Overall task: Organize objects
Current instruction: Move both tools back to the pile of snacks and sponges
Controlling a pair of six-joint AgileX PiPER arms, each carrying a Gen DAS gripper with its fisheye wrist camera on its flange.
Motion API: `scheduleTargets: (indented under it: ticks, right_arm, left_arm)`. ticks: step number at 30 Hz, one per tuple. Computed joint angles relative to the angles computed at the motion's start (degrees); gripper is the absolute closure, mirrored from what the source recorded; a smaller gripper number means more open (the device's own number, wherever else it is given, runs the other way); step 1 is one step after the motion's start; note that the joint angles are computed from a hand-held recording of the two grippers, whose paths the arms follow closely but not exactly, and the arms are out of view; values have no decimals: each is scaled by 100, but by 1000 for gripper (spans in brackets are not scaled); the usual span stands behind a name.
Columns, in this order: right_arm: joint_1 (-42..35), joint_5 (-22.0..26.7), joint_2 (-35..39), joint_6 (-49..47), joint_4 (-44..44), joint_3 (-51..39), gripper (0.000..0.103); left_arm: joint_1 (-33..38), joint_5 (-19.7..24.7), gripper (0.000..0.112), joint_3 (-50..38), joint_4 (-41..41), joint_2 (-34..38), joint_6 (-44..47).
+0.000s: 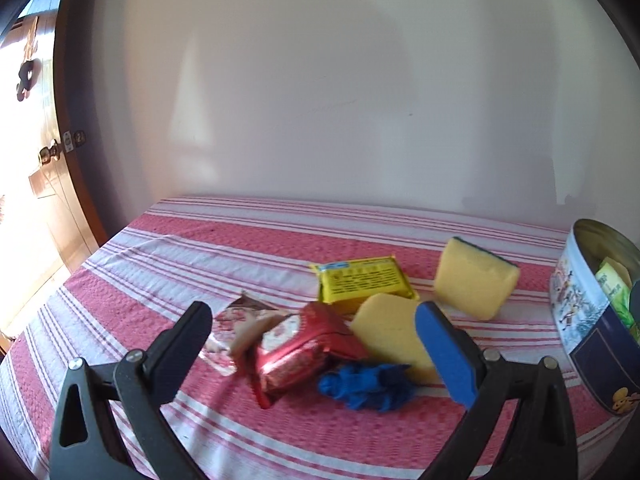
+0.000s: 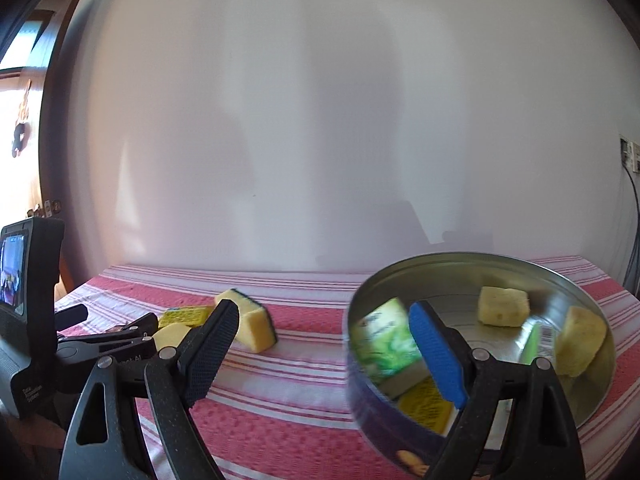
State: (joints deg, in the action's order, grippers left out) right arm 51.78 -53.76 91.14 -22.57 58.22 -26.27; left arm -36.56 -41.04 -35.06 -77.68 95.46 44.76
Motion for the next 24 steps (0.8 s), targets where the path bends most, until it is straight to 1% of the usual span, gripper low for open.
scheduleTargets:
  ticks: [2, 6, 10, 11, 12, 14, 15, 18, 19, 20, 21, 22, 23, 24]
  right_arm:
    - [38, 185, 72, -77, -10, -147, 14]
    - [-65, 785, 302, -393, -72, -589, 14]
    - [-201, 1639, 566, -563, -232, -1120, 14]
    - [-264, 1992, 673, -686, -218, -1325, 14]
    - [-331, 2223, 739, -743, -231, -1448, 14]
    - [-473, 2697, 867, -595, -508, -1655, 15]
    - [-514, 2849, 905, -483, -665, -1716, 16]
    - [-570, 3445, 1178, -552, -765, -2125, 28]
    - [-605, 3715, 1280, -684, -714, -2291, 36]
    - [-640, 4013, 1400, -970, -485, -2487, 43]
    - [-684, 4277, 1526, -1460, -27, -2681, 45]
    - [-743, 4495, 1638, -1723, 243, -2831, 46]
    - [-809, 4712, 1745, -1757, 333, -2962, 46]
    - [-830, 4747, 1779, -1561, 197, -3005, 46]
  left_arm:
    - [184, 54, 10, 58, 55, -34, 67]
    - [587, 61, 10, 153, 64, -62, 382]
    - [1076, 91, 10, 300, 286, -129, 445]
    - [1204, 119, 10, 325, 326, -150, 459]
    - [1307, 148, 10, 352, 308, -185, 491]
    - [1560, 309, 10, 357, 314, -238, 526]
    - [1697, 418, 10, 347, 260, -270, 556]
    - [1858, 580, 10, 311, -58, -359, 695]
    - [1898, 627, 10, 316, -110, -387, 714]
    - [1925, 672, 10, 313, -156, -408, 739]
    - [1945, 720, 10, 309, -186, -441, 768]
    - [1953, 737, 10, 331, -170, -480, 752]
    - [1963, 744, 10, 353, -131, -516, 721]
    - [2007, 772, 10, 378, -46, -550, 674]
